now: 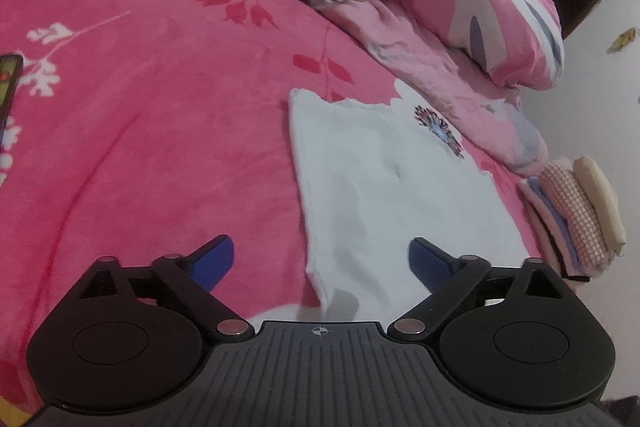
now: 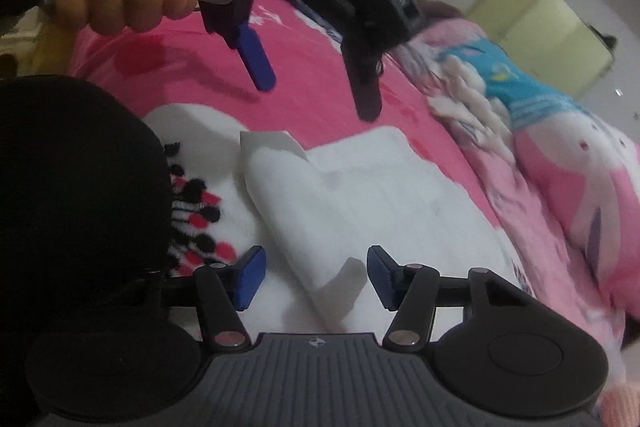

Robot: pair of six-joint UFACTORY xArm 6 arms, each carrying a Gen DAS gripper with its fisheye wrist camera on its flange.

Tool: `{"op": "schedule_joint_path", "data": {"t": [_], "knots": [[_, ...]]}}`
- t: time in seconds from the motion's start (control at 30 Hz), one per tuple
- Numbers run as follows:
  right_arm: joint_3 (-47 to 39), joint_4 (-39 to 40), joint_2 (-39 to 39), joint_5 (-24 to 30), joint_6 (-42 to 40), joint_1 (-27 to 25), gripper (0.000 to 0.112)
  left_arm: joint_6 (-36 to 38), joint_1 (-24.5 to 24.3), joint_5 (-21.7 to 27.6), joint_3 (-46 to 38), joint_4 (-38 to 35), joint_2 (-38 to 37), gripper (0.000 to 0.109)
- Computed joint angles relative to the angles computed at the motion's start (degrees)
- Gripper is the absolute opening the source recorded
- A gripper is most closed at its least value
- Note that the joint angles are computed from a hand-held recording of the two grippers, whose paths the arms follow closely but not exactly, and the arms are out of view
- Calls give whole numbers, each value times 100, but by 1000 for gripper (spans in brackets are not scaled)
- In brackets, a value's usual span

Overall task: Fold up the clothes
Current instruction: 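Lower both grippers to the edge of the white shirt, then pinch the shirt edge with both grippers and lift it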

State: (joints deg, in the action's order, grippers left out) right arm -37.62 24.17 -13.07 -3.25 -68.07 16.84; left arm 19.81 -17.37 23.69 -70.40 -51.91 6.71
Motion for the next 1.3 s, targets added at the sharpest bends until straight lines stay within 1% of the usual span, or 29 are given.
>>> {"op": "schedule_joint_path", "data": {"t": [0.03, 0.07, 0.1, 0.13, 0.2, 0.23, 0.27, 0.3, 0.33, 0.47, 0.57, 0.63, 0.77, 0.87, 0.97, 1.03, 1.1, 1.13, 1.17, 1.2, 1.23, 1.3], "knots": [[-114, 231, 82, 58, -227, 35, 50, 91, 29, 87, -19, -152, 25, 81], [-221, 380, 163, 114, -367, 56, 40, 164, 52, 174, -42, -294, 54, 79], [-262, 363, 225, 72, -266, 57, 30, 303, 82, 276, -80, -517, 92, 79], [-299, 270, 286, 33, -87, 47, 25, 460, 116, 388, -123, -762, 132, 79], [-366, -23, 404, -43, 358, 10, 8, 707, 197, 628, -215, -1176, 218, 79], [-417, 41, 466, -76, 405, 19, 5, 771, 251, 767, -277, -1337, 267, 79], [-520, 345, 468, 13, 465, 6, 5, 793, 299, 882, -333, -1442, 309, 80], [-667, 886, 468, 165, 402, -6, 4, 799, 347, 1000, -396, -1538, 351, 84], [-871, 1453, 474, 449, 383, -86, 4, 801, 397, 1122, -464, -1637, 395, 86], [-1614, 2987, 590, 1496, 820, -625, 3, 794, 624, 1778, -835, -2263, 683, 100], [-1878, 3775, 607, 1973, 787, -931, 3, 583, 742, 2288, -1220, -2568, 1036, 101], [-1963, 3940, 617, 2056, 710, -1006, 3, 397, 749, 2514, -1484, -2597, 1280, 101], [-1943, 4014, 545, 2140, 585, -1038, 3, 37, 691, 2738, -1972, -2494, 1707, 101], [-1877, 4136, 484, 2175, 432, -1019, 3, -14, 645, 2850, -2343, -2513, 1991, 101], [-1777, 4309, 391, 2172, 235, -991, 3, -169, 580, 2866, -2796, -2317, 2309, 96], [-1731, 4429, 343, 2169, 115, -984, 3, -333, 524, 2824, -3093, -2076, 2506, 91], [-1695, 4564, 306, 2178, -10, -986, 3, -474, 481, 2801, -3358, -1826, 2680, 80], [-1682, 4640, 291, 2188, -75, -990, 3, -516, 469, 2798, -3449, -1699, 2739, 78], [-1670, 4732, 286, 2196, -157, -993, 3, -570, 450, 2778, -3537, -1566, 2799, 73], [-1658, 4823, 280, 2205, -239, -996, 3, -628, 431, 2748, -3617, -1436, 2857, 65], [-1645, 4914, 274, 2214, -320, -1000, 3, -676, 416, 2723, -3686, -1327, 2906, 61], [-1621, 5093, 263, 2235, -481, -1008, 3, -733, 378, 2657, -3790, -1149, 2974, 46]]}}
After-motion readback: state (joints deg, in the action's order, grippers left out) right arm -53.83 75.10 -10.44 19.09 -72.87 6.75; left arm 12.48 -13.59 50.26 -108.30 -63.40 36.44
